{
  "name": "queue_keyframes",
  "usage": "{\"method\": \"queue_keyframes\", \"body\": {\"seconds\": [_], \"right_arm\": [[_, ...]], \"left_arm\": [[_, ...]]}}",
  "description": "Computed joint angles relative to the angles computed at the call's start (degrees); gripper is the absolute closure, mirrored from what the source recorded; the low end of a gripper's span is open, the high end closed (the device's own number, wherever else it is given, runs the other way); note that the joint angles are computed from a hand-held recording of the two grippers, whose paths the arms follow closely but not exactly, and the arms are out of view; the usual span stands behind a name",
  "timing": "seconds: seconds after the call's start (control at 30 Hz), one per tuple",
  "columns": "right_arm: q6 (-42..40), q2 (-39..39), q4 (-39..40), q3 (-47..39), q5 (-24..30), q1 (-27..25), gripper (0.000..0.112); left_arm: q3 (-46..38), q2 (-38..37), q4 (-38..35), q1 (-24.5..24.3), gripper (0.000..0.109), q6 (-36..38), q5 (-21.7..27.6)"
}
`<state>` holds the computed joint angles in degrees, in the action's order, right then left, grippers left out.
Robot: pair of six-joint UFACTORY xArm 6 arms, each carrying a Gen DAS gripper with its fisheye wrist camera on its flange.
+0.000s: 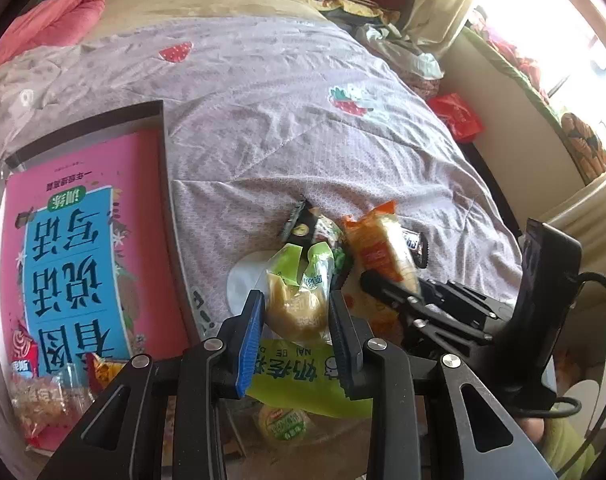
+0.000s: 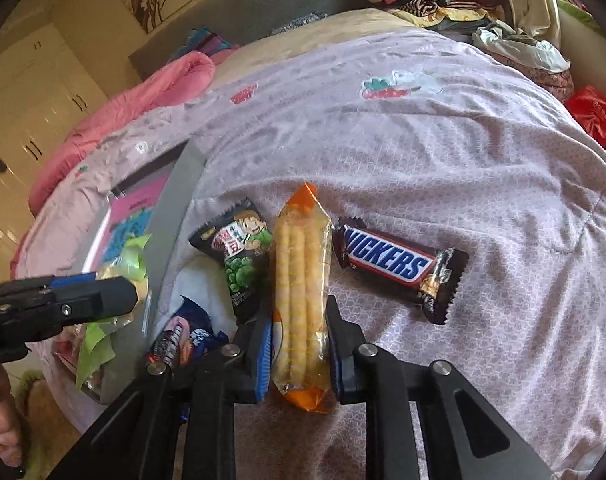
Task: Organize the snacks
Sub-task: 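Carry the green bag with the left tool while the right tool carries the corn puff bag over the tray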
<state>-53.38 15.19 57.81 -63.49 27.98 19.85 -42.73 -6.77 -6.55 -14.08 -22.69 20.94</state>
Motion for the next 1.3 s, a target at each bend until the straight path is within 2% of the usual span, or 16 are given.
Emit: {"method": "queue_keyframes", "body": {"seconds": [0.2, 0.43, 0.83, 1.3], "right_arm": [[-8.58, -4.73, 9.96, 2.79, 0.23, -0.59, 0.089], [-15.28, -10.23, 16.61, 6.09, 2.40, 0.36, 0.089], [-17.07, -15.62, 17.62, 9.72, 4.12, 4.89, 0.089], [-17.46, -19.10, 17.26, 11.90, 5.04, 8.90, 0.089]], "left_arm": [[2.37, -3.39, 2.09, 0.39, 0.075, -2.22, -0.31], [6.45, -9.15, 4.23, 1.64, 0.075, -4.79, -0.37], [14.38, -22.70, 7.32, 7.34, 0.075, -8.12, 2.19], [21.44, -34.86, 7.73, 13.57, 0.075, -8.94, 6.49]]}}
